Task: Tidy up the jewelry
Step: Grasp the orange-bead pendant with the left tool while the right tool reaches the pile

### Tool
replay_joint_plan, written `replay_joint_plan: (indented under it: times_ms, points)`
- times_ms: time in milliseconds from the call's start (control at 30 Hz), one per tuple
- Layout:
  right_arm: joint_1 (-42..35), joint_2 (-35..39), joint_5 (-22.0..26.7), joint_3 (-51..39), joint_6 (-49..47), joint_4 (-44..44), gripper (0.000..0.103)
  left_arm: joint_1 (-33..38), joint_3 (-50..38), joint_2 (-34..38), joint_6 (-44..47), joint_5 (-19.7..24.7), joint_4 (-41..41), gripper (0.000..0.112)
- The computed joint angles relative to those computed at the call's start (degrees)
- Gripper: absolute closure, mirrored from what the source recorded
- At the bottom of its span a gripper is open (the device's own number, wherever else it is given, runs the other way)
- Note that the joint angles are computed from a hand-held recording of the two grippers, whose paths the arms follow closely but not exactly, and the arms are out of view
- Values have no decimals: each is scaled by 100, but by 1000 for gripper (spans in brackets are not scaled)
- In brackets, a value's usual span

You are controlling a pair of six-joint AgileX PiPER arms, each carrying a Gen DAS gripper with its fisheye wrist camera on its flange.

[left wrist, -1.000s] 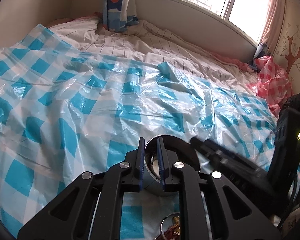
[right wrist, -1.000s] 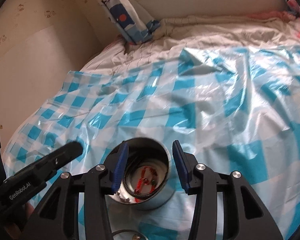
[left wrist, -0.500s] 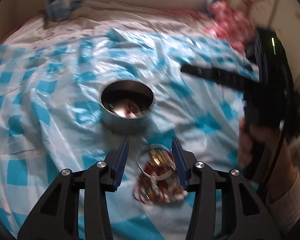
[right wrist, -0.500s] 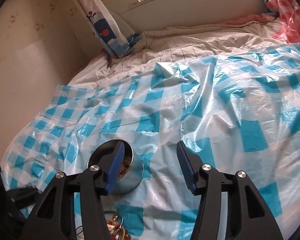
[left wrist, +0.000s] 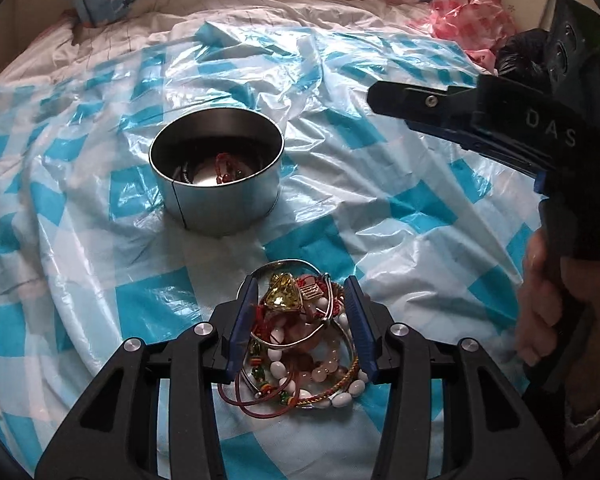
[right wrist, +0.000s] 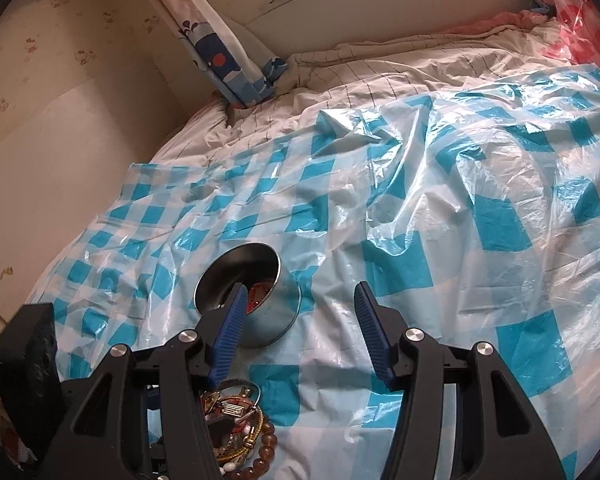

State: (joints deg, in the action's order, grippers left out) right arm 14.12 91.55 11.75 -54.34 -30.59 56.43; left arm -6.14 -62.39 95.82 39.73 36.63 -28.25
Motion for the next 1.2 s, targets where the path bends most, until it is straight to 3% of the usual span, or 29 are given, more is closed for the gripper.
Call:
replay_joint_plan:
  times_ms: [100, 233, 367, 533, 600, 900, 1033, 1100, 1200]
  points:
    - [-69, 7, 24, 31, -214, 224, 49, 67, -39, 35, 25, 29, -84, 72]
    - [-72, 50, 44, 11, -233, 232, 49, 70, -143, 184, -199, 102, 117, 93]
    - [-43, 99, 79, -24, -80, 38, 49, 110, -71, 60, -126, 20, 79, 97]
    - [-84, 285, 348, -163, 298, -366, 49, 597, -182, -108, 563, 408, -836, 97]
    - [-90, 381, 498, -239, 353, -451, 49, 946, -302, -123, 952, 806, -1425, 97]
    - [270, 920, 1270, -760, 379, -954, 49, 1731, -436, -197, 1622, 1457, -2684, 97]
    - [375, 1079, 1452, -878, 399, -1068, 64, 1887, -420, -264, 1748, 1503, -2946, 97]
    - [390, 1160, 1520, -938, 448, -1113, 76, 1910, -434, -259, 1710, 1492, -2927, 97]
    - [367, 1244, 1641, -985, 407, -1105, 80, 1926, -439, -264, 1747, 1502, -2933, 97]
